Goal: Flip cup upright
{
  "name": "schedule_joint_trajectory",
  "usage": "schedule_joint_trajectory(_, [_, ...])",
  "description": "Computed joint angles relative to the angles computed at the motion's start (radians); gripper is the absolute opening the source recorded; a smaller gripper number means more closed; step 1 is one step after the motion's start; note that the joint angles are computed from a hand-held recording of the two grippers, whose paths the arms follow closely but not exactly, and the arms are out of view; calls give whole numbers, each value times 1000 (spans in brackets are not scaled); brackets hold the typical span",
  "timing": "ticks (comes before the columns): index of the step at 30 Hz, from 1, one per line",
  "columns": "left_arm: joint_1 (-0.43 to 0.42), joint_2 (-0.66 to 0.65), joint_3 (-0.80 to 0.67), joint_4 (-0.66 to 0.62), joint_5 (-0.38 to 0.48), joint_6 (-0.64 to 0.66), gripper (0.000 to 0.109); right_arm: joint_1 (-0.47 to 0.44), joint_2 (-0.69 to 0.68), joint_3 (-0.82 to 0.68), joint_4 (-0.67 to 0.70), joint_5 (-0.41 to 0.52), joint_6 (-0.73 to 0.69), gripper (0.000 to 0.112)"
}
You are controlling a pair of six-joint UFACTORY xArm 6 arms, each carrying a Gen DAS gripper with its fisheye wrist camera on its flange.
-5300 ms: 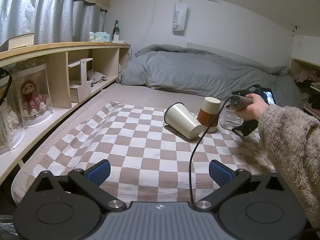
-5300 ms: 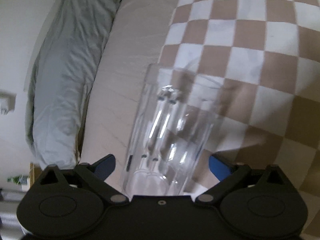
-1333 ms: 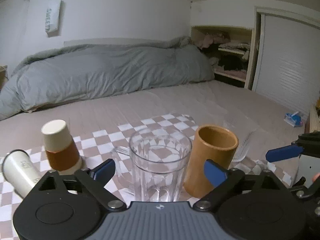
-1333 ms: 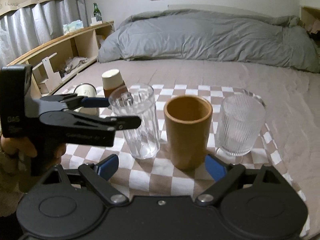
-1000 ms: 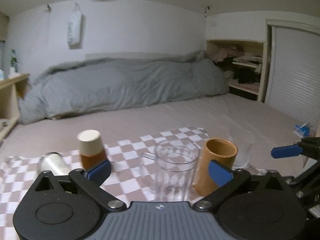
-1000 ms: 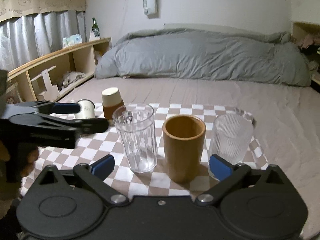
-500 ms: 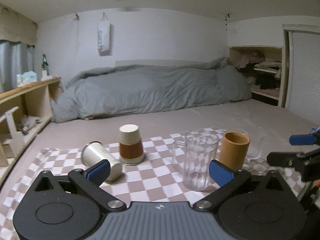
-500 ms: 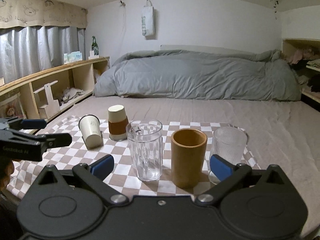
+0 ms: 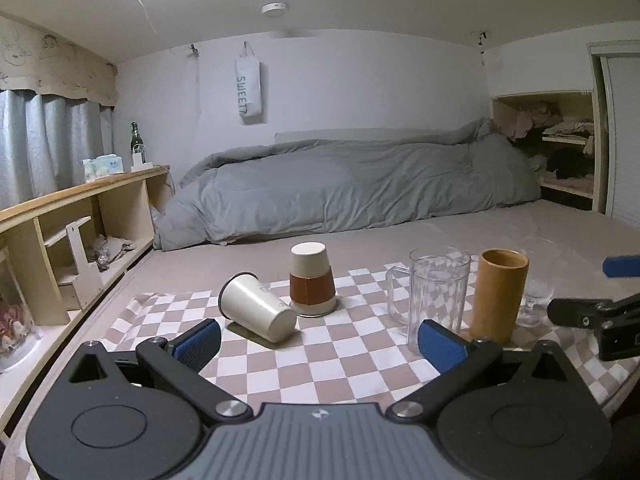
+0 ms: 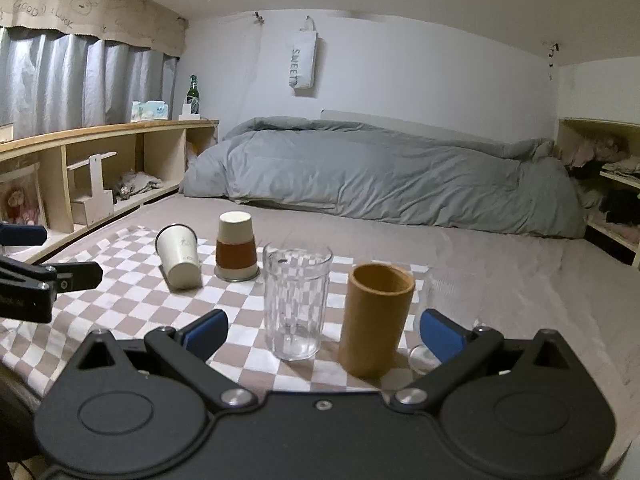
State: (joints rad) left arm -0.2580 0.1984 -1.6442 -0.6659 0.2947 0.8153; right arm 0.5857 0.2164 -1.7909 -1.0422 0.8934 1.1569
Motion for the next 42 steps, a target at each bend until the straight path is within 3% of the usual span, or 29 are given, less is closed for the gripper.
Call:
schedule_joint_trajectory(4, [0, -14, 29, -26, -12, 12, 103, 5, 4, 0, 10, 13, 30, 103])
schedule_joint_trajectory(9, [0, -20, 57, 54, -31, -65, 103, 13, -2, 18, 7, 24, 84, 103])
schedule_joint_trajectory(16, [-7, -31, 81, 53, -49, -46, 103, 19, 1, 19, -9, 22, 98, 103])
schedule_joint_trajectory(42, [16, -34, 68, 76, 2, -108, 103, 28, 36, -23, -17, 39, 76, 103])
